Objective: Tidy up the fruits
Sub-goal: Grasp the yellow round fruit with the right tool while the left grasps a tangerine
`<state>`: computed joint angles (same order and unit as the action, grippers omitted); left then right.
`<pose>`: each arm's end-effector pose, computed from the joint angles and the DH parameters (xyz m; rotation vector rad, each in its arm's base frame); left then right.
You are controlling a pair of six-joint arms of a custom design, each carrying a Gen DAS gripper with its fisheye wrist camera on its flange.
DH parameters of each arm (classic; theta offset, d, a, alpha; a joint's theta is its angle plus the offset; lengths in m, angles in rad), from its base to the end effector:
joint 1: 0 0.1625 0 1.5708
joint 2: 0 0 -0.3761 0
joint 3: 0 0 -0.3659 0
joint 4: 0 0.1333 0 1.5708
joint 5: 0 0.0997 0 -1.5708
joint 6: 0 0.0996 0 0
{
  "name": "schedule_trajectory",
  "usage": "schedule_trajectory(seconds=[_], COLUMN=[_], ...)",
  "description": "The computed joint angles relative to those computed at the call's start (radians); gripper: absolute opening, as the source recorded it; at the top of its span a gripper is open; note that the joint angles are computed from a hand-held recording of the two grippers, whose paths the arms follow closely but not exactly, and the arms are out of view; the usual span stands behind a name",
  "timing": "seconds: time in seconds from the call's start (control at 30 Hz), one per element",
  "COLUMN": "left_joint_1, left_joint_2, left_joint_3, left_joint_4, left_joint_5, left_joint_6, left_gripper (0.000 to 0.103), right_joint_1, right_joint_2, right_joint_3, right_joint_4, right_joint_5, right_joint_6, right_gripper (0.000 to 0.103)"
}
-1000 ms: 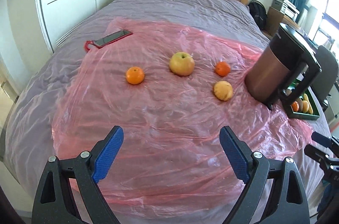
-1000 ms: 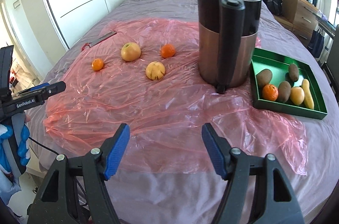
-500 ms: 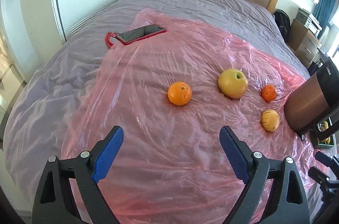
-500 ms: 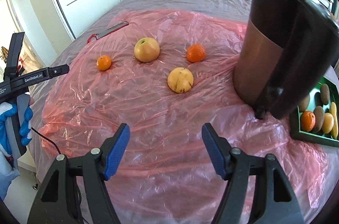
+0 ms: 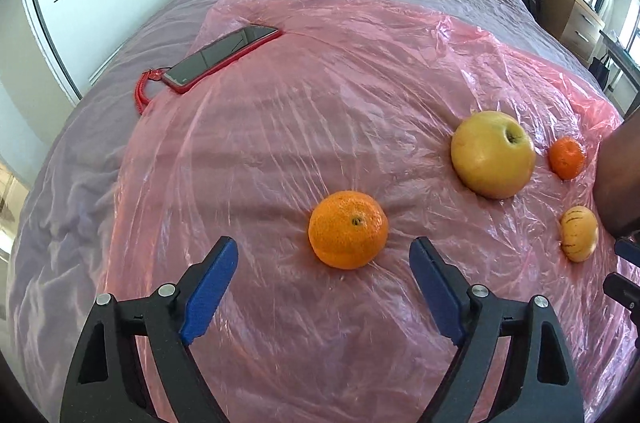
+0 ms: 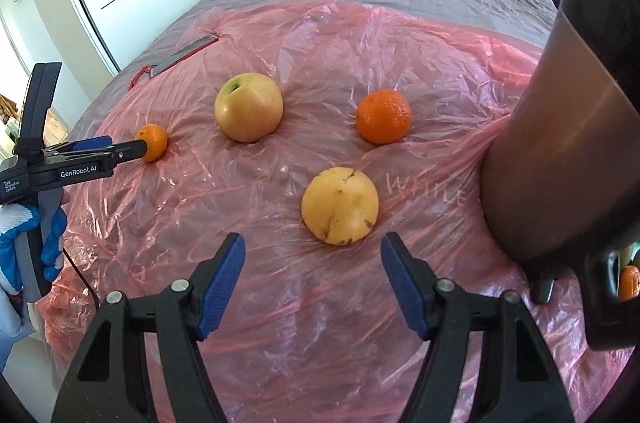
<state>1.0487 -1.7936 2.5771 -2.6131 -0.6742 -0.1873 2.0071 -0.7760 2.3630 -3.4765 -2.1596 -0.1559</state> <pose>0.0392 -0.3553 0.2365 0.2414 2.2926 -0.6651 0.2326 -0.3143 0.0127 0.6267 -2.4812 0.5151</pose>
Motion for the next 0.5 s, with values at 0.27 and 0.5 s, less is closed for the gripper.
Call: schedule_trajectory(seconds=[0.27, 0.5], left_joint_1=[0.068, 0.091], left_joint_2=[0.108, 0.142], left_joint_3=[-0.031, -0.040], left_joint_4=[-0.125, -0.176], left_joint_5=[-0.043, -0.067], left_joint_6=[0.096, 0.140], left_gripper=[0.071, 0.057], right_joint_1=[-0.059, -0.083], right_joint_2=[0.078, 0.117], right_joint_3=[-0.059, -0.090], right_joint_4=[-0.043, -0.044], right_joint_5=[0.003, 0.002], right_joint_6=[-0.032, -0.048], right_gripper=[0.075, 0.048])
